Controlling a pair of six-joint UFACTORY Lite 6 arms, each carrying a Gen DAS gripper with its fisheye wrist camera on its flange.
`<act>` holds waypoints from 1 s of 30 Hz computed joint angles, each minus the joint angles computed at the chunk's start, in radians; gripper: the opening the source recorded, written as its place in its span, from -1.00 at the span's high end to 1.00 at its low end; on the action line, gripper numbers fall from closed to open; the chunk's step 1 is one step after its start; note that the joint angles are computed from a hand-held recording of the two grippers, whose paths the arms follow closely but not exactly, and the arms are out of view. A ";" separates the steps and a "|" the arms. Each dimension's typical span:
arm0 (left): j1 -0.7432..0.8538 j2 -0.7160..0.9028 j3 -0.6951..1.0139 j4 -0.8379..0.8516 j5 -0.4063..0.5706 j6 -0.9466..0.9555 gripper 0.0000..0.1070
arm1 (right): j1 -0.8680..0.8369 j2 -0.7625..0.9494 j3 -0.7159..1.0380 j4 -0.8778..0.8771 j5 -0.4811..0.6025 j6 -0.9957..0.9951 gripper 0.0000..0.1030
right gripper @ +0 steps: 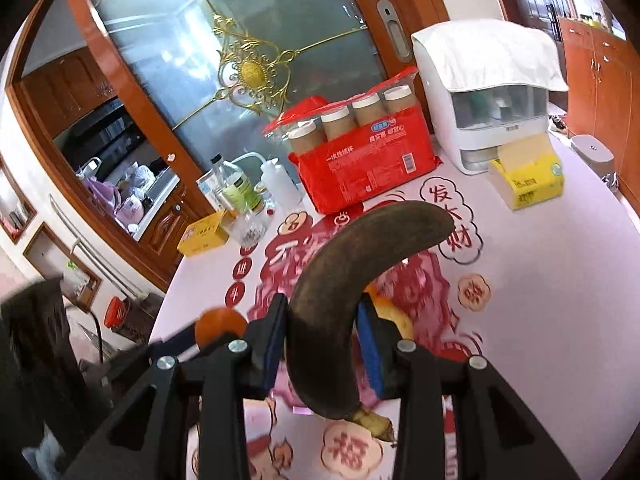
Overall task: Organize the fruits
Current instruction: 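Lift and carry the banana and mandarin over the pink glass bowl, then open the right tool to drop the banana while the left tool releases the mandarin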
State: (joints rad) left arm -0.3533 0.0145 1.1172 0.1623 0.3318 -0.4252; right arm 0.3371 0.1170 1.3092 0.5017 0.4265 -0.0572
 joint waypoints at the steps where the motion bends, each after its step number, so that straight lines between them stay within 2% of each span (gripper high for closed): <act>1: 0.000 0.038 0.017 0.018 -0.005 -0.024 0.25 | -0.012 0.056 0.044 0.044 0.012 -0.037 0.32; 8: 0.023 0.270 0.111 0.002 -0.059 -0.024 0.25 | -0.030 0.425 0.316 0.108 0.099 -0.058 0.32; 14: 0.044 0.393 0.178 -0.054 -0.050 0.010 0.24 | -0.023 0.617 0.475 0.091 0.165 -0.028 0.31; 17: 0.051 0.434 0.212 -0.061 -0.009 0.007 0.22 | -0.026 0.688 0.543 0.105 0.201 -0.042 0.27; 24: 0.045 0.441 0.223 -0.031 0.004 -0.011 0.16 | -0.004 0.708 0.584 0.063 0.185 -0.057 0.26; 30: 0.037 0.376 0.182 0.106 0.018 -0.147 -0.21 | 0.014 0.656 0.520 0.036 0.145 -0.064 0.26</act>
